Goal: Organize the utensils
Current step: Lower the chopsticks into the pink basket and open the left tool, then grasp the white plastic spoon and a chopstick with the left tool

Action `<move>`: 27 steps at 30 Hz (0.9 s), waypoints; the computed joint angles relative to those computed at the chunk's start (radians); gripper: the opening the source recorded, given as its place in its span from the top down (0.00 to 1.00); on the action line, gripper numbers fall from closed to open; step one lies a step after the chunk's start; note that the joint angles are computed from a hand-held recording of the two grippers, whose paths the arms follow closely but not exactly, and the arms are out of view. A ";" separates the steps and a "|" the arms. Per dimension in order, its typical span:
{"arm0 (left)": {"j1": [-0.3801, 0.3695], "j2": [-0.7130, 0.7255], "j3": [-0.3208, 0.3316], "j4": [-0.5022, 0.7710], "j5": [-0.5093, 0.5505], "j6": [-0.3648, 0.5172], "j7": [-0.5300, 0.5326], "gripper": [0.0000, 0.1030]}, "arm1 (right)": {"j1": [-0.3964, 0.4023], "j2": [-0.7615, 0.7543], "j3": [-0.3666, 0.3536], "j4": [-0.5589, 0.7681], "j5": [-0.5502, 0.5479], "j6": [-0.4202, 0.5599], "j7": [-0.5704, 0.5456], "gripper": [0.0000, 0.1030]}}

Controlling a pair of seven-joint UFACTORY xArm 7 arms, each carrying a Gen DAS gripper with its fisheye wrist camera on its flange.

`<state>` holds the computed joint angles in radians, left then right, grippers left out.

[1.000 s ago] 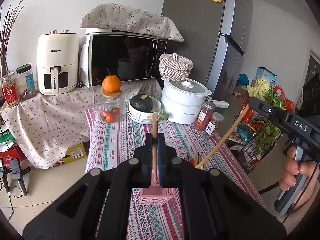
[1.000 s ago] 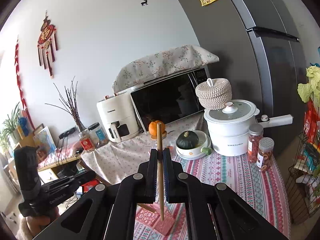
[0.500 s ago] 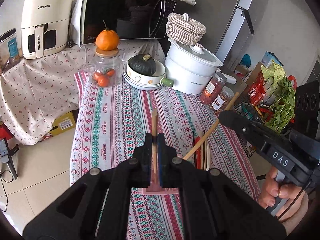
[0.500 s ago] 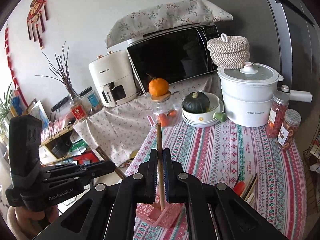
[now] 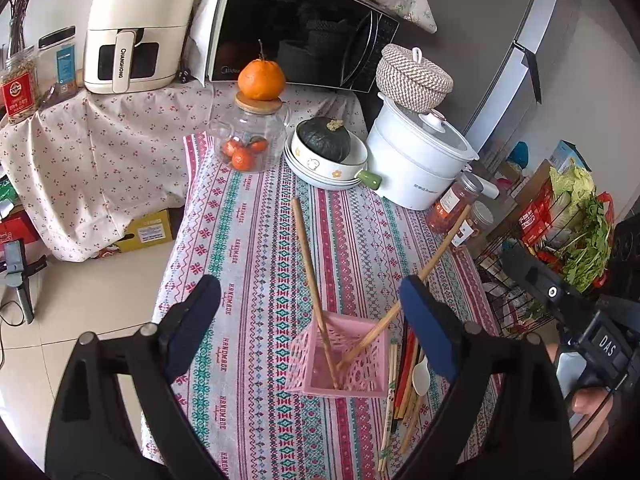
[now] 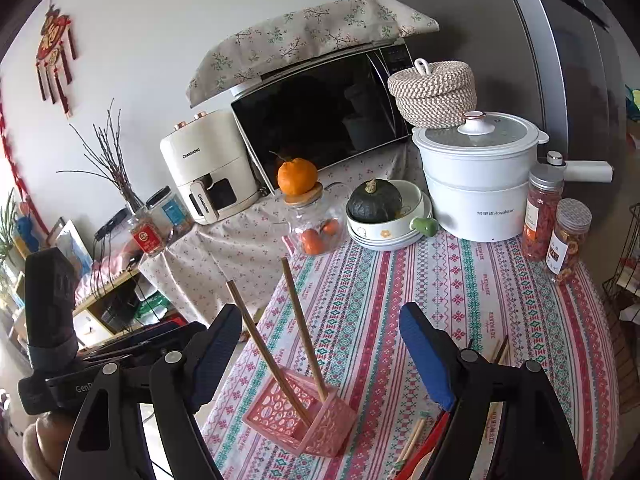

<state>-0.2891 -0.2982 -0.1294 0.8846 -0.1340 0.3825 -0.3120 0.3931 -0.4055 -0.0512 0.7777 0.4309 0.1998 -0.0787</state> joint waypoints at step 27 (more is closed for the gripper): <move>-0.133 0.008 -0.113 -0.004 0.140 0.105 -0.028 0.02 | -0.342 -0.177 0.002 -0.156 -0.307 0.363 0.147 0.00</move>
